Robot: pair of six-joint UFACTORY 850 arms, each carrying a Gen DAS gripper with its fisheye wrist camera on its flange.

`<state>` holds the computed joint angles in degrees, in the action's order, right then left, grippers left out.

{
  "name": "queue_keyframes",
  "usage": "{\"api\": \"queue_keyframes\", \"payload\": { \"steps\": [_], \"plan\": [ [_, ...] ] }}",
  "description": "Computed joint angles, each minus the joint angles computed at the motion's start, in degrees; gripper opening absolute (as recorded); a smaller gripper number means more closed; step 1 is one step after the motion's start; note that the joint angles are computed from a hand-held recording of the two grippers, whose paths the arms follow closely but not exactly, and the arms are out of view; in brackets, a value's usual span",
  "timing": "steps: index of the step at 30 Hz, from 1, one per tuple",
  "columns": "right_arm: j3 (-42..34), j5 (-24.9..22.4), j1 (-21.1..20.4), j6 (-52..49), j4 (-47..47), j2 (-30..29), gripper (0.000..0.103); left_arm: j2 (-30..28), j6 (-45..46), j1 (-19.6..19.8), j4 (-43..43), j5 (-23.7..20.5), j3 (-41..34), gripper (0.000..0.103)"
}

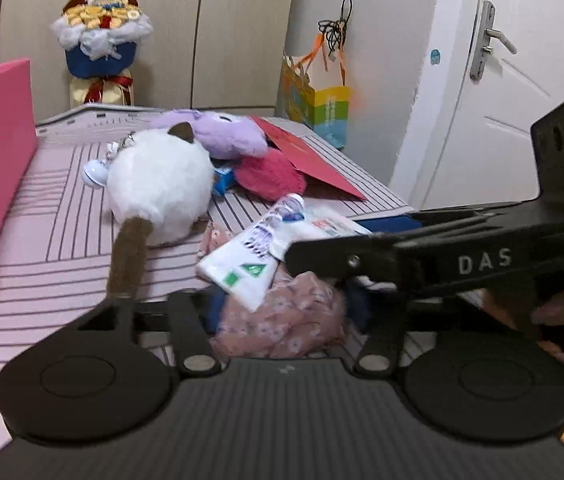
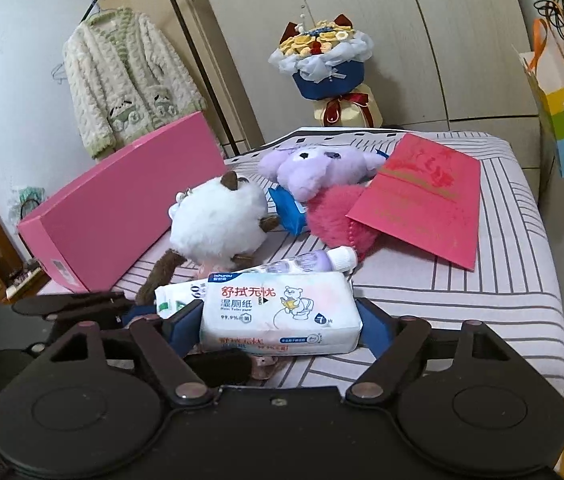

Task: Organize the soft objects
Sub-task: 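Grasp the wet wipes pack with the right gripper while the left grasps the floral cloth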

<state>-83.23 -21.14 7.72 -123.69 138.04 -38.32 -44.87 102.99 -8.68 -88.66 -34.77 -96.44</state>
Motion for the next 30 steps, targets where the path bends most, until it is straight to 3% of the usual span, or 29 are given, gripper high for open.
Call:
{"api": "queue_keyframes", "payload": {
  "steps": [2,8,12,16,19,21,24,26,30],
  "plan": [
    [0.36,-1.01,-0.02,-0.49,1.52,0.23,0.083,-0.03,-2.63,0.23,2.42,-0.93,-0.56,0.029],
    [1.69,-0.51,0.53,-8.74,10.20,1.64,0.083,0.19,-4.78,1.52,3.39,-2.57,-1.31,0.023],
    [2.31,0.56,0.74,-9.78,10.79,2.36,0.083,0.14,-7.37,2.42,6.20,-3.40,-2.69,0.023],
    [2.86,2.47,1.74,-14.10,12.86,3.04,0.083,-2.43,-19.20,3.41,17.36,-6.54,-9.60,0.023],
    [3.38,3.47,2.41,-17.56,14.99,3.40,0.083,-6.82,-31.78,4.01,29.77,-12.55,-18.90,0.027],
    [3.68,4.21,2.97,-22.59,19.29,3.55,0.083,-8.49,-37.56,4.14,34.90,-14.30,-22.13,0.027],
    [3.96,4.71,3.24,-26.13,22.14,3.60,0.083,-7.15,-35.58,3.91,36.17,-11.67,-19.66,0.027],
    [3.90,4.91,3.18,-24.56,20.58,3.53,0.083,-6.34,-33.77,3.80,35.59,-10.97,-17.93,0.039],
    [3.74,5.89,3.43,-25.51,20.93,3.46,0.083,-4.90,-30.86,3.35,35.14,-8.88,-15.10,0.040]
  ]
}}
